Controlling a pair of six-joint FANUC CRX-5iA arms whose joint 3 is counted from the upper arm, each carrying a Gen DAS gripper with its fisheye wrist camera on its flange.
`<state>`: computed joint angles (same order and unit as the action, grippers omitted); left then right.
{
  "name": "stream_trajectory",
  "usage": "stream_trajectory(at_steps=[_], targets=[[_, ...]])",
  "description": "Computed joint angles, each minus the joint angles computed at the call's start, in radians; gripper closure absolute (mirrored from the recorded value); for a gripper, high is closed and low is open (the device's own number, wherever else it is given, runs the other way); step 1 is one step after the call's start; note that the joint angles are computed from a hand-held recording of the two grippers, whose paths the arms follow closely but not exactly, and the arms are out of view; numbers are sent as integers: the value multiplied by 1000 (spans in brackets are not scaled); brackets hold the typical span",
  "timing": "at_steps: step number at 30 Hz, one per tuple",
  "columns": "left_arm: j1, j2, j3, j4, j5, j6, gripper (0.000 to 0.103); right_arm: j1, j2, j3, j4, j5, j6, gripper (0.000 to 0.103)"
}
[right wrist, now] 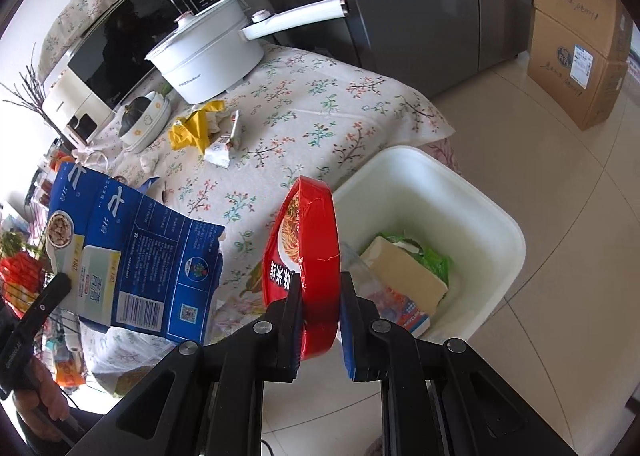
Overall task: Collect trash
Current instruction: 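Carry the blue carton and red noodle cup over the white bin, then open the left tool to drop the carton while the right tool drops the noodle cup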
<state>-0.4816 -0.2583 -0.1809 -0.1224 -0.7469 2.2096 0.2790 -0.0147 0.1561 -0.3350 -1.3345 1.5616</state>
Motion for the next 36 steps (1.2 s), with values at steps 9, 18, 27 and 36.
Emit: stream_trajectory(at_steps=[9,18,27,36], targets=[[-50,207,108,41,105,-66,102,-55,34,-24,101,25,-16,86],[-69,380,193,66,124,-103,102,-107,60,-20,132,32,-21,86],[-73,474,233,138,74,-202,90,-98,76,-21,161,32,-15,86],[-100,455,324,-64,-169,-47,21,-73,74,-32,176,36,-30,86]])
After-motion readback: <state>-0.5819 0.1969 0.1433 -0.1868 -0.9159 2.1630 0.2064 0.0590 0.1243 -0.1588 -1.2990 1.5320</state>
